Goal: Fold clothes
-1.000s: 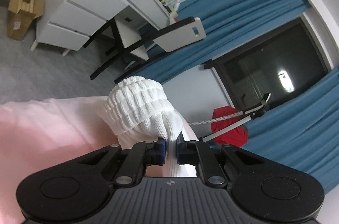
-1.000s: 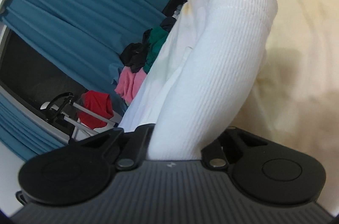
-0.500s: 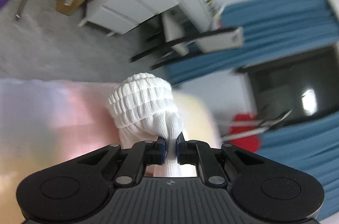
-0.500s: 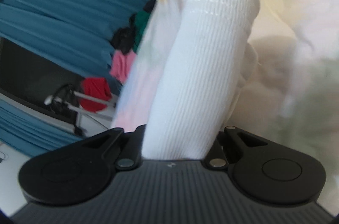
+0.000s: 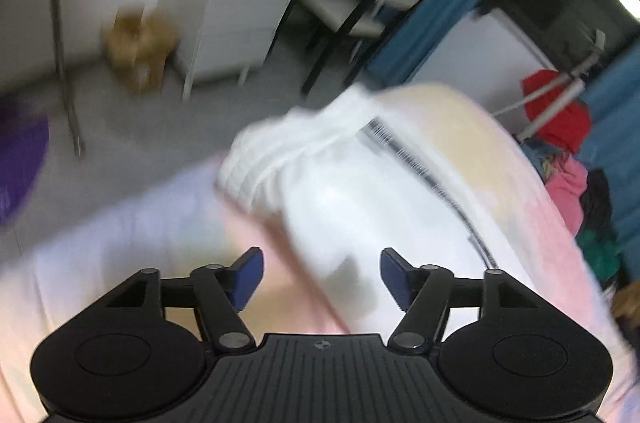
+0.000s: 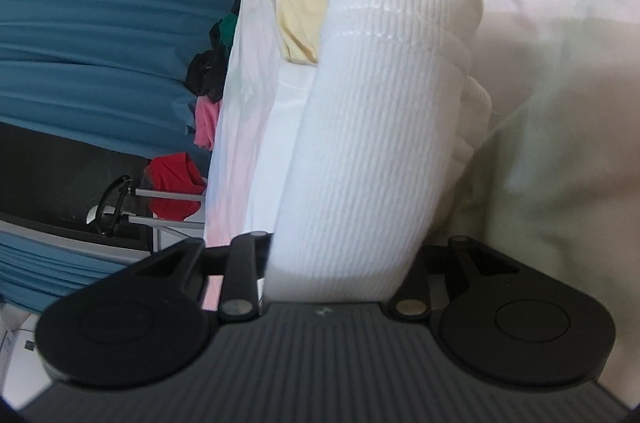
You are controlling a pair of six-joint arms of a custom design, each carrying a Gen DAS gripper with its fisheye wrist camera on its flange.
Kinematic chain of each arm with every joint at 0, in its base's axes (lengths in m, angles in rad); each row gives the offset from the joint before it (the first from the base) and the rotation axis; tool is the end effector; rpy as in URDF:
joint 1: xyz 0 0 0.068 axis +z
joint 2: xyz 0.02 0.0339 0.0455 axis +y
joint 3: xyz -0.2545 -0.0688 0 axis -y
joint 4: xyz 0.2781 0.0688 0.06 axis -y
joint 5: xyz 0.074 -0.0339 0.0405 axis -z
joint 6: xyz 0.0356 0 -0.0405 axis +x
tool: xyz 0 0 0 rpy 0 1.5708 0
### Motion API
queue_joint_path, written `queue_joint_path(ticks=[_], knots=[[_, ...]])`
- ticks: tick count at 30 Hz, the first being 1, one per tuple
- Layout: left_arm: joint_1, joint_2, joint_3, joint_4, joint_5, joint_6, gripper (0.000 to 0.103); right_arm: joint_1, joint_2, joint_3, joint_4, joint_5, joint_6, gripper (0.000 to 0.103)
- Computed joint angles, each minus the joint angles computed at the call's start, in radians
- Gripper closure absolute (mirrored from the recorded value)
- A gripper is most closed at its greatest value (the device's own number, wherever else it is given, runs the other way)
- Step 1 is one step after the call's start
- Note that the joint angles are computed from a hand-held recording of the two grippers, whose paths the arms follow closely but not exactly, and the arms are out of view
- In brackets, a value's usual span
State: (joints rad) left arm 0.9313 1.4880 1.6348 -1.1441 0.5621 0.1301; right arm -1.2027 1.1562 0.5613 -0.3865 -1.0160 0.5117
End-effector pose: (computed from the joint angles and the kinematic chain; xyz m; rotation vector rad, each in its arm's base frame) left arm 0.2073 0.2469 0.3797 -0.7370 2.2567 -0.2359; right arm 0.1121 -0.2065 0.1632 1.3673 1.6574 0.8920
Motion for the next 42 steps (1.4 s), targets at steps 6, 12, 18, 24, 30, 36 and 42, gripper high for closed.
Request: queue_joint_path(ticks=[6,12,18,24,30,36,42], knots=[[-0.105,-0.283,-0.202,0.153,0.029,0.101,0.021,0.056,-0.096,-0.042,0.117,0.088,0.076,0.067],[-0.321,-0.425,-0.329,0.239,0.017,0.152,0.018,-0.006,-0.082,-0.079,0.248,-0.055,0.158,0.068],[-0.566,-0.502,-0.469,0.301,-0.051,0.143,0.018,0.032,-0.12,-0.099,0.281,0.005,0.173,0.066],[-0.718,-0.502,-0.601,0.386,-0.193,0.142,0.018,0.041,-0.04,-0.081,0.275,0.025,0.17,0.066],[-0.831,-0.431,-0.658,0.355,-0.408,0.149,0.011,0.079,-0.067,-0.083,0.279,0.08,0.148,0.066],[-0.855,-0.465,-0.689,0.372,-0.427,0.158,0.01,0.151,-0.108,-0.085,0.265,0.21,0.098,0.08],[-0.867,-0.48,-0.683,0.354,-0.441,0.157,0.009,0.178,-0.235,-0.105,0.215,0.328,0.06,0.088]])
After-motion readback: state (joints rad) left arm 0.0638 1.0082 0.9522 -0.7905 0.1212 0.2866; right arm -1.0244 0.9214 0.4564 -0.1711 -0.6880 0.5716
